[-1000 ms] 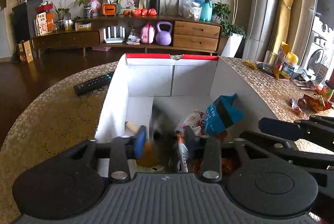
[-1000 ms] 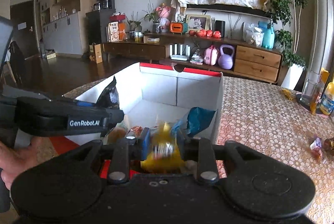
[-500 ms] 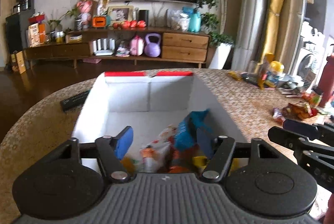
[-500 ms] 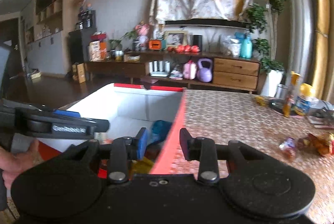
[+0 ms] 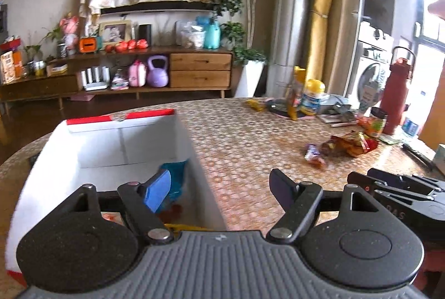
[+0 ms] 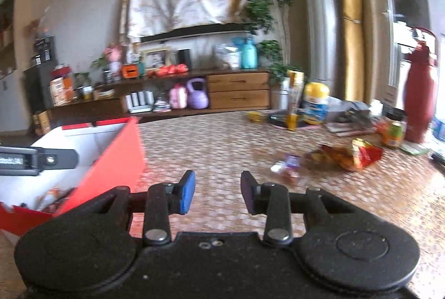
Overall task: Organize snacks
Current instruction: 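Move both open tools back over the chip bag and candies on the table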
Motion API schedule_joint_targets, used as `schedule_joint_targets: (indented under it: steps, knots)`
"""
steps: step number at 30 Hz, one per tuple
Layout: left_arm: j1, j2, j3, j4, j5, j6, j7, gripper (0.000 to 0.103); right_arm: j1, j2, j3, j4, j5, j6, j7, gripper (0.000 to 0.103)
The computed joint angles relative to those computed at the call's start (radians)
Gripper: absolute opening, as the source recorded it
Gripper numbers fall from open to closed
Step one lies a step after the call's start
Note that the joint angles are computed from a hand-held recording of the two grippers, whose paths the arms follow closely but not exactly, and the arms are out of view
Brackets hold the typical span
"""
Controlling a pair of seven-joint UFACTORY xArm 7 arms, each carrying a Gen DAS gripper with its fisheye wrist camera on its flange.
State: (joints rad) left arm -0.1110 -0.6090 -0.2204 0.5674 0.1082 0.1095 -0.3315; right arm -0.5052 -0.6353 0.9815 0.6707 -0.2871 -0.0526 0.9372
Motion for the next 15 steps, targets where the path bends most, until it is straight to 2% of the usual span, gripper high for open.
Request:
schedule_joint_targets:
  steps: [7,15]
  knots:
    - [-0.005,0.115,-0.069,0.076,0.023,-0.030,-0.036,0.078,-0.007,-0.034,-0.044,-0.076,0.013,-0.002,0.025,0.036]
    - [0.132,0.275,-0.255,0.191,0.171,-0.064,-0.181,0.078,-0.041,-0.023,-0.073,-0.127,0.012,-0.034,0.012,0.036]
